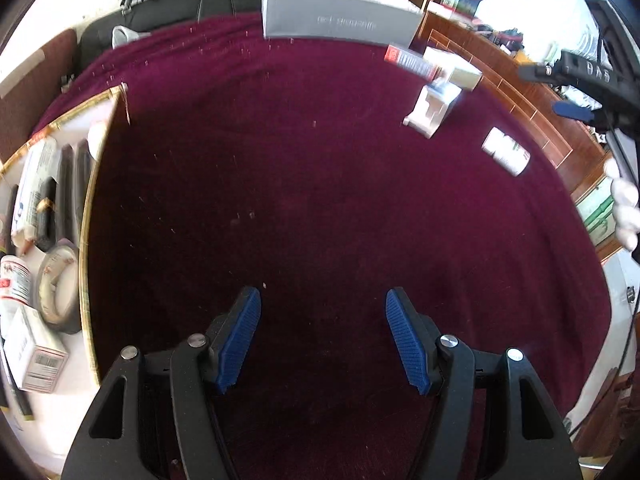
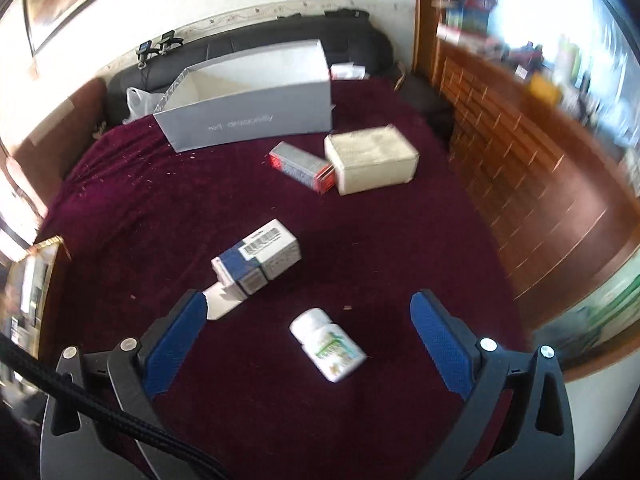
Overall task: Organize objects
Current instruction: 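Move both open tools back over the table toward the remaining items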
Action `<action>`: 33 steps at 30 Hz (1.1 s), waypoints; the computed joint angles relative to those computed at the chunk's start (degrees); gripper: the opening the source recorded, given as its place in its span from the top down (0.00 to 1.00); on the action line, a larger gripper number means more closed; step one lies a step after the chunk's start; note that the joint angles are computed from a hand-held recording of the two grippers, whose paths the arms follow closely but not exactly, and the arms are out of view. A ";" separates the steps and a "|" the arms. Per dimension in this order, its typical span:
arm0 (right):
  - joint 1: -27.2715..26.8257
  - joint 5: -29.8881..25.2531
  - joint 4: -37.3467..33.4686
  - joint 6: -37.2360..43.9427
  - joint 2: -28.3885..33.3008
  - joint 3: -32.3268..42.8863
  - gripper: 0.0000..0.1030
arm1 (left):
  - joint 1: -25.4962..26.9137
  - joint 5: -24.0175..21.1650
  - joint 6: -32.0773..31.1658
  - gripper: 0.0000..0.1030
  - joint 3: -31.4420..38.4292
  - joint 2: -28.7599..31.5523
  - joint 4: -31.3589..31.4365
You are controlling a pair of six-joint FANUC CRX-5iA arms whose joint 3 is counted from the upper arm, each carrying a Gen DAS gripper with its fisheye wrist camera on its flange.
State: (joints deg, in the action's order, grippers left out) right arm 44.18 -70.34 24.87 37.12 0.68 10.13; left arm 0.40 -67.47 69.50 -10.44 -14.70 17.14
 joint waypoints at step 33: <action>-2.88 10.54 -7.82 -4.87 -5.02 -4.72 0.04 | -4.12 -2.44 -3.53 0.02 3.00 2.16 -1.60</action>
